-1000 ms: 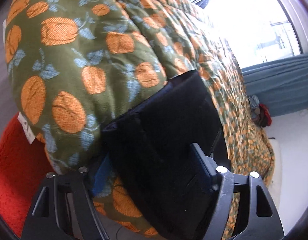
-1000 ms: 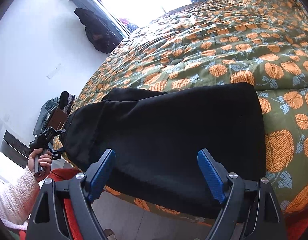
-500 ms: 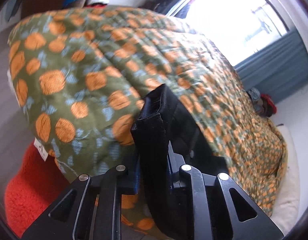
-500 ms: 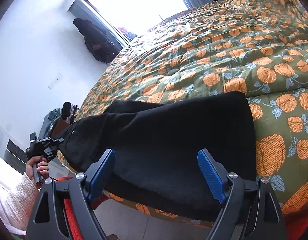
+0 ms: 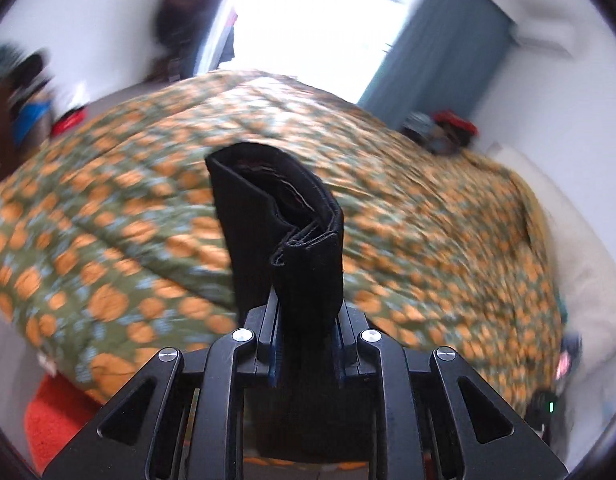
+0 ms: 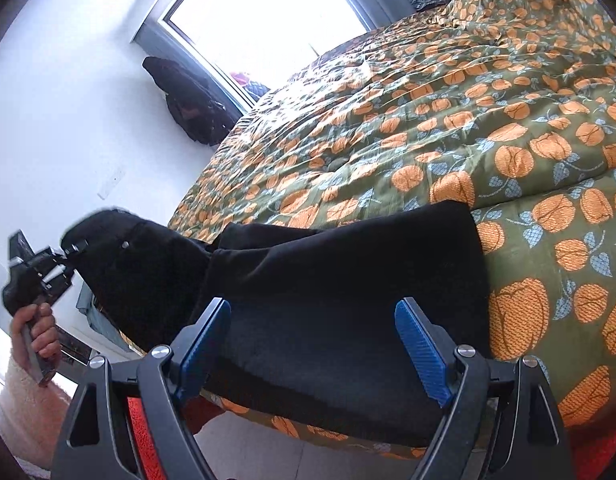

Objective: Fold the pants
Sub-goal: 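Grasp the folded trouser end with the left gripper and lift it, then fold the lifted end over the trousers and open the left gripper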

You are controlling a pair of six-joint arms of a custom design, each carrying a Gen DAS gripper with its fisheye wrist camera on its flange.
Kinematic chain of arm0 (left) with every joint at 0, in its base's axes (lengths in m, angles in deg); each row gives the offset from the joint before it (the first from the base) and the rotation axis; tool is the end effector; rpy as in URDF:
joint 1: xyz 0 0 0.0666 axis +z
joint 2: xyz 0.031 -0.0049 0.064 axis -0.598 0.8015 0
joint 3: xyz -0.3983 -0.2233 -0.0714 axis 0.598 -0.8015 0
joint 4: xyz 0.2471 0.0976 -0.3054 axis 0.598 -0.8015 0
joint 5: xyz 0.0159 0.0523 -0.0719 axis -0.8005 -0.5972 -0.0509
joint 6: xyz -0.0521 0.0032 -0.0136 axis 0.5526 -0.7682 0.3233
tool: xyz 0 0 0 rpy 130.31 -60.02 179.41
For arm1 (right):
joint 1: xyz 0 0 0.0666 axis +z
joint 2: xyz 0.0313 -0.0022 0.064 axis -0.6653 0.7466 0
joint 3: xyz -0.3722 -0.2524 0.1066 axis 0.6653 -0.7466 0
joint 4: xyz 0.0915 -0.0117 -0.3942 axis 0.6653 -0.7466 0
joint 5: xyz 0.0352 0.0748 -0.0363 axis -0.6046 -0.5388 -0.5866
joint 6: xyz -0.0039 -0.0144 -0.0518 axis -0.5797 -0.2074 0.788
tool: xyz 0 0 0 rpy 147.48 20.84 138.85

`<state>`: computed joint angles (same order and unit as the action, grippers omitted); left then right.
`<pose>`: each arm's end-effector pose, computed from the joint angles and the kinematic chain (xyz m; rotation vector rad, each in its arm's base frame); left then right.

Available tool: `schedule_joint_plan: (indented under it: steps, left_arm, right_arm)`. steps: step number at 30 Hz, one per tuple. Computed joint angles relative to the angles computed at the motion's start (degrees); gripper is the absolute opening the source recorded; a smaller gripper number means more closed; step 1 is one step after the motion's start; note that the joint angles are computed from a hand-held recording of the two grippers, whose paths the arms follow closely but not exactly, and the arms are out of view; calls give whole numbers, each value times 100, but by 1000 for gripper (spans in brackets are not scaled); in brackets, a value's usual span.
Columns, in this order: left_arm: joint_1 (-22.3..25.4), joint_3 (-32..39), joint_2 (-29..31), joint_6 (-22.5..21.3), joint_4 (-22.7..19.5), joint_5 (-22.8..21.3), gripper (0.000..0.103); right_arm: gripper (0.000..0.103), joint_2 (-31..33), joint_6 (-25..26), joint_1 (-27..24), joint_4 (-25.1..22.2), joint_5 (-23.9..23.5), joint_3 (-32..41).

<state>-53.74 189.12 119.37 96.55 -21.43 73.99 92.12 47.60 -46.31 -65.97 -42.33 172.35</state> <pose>0.6137 -0.1901 0.6263 -0.1760 2.2824 -0.4662 0.6236 -0.0334 0.4974 0.3079 2.2511 0.7588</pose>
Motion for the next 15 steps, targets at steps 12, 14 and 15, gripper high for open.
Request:
schedule_joint_plan:
  steps: [12, 14, 15]
  left_arm:
    - [-1279, 1510, 1485, -1035, -1126, 427, 18]
    - [-1424, 1505, 1627, -1240, -1138, 224, 19]
    - [-1490, 1536, 1723, -1345, -1178, 141, 22]
  right_arm:
    - [84, -375, -689, -388, 709, 807, -410]
    - [84, -397, -803, -455, 705, 880, -452]
    - [84, -408, -845, -482, 700, 900, -473]
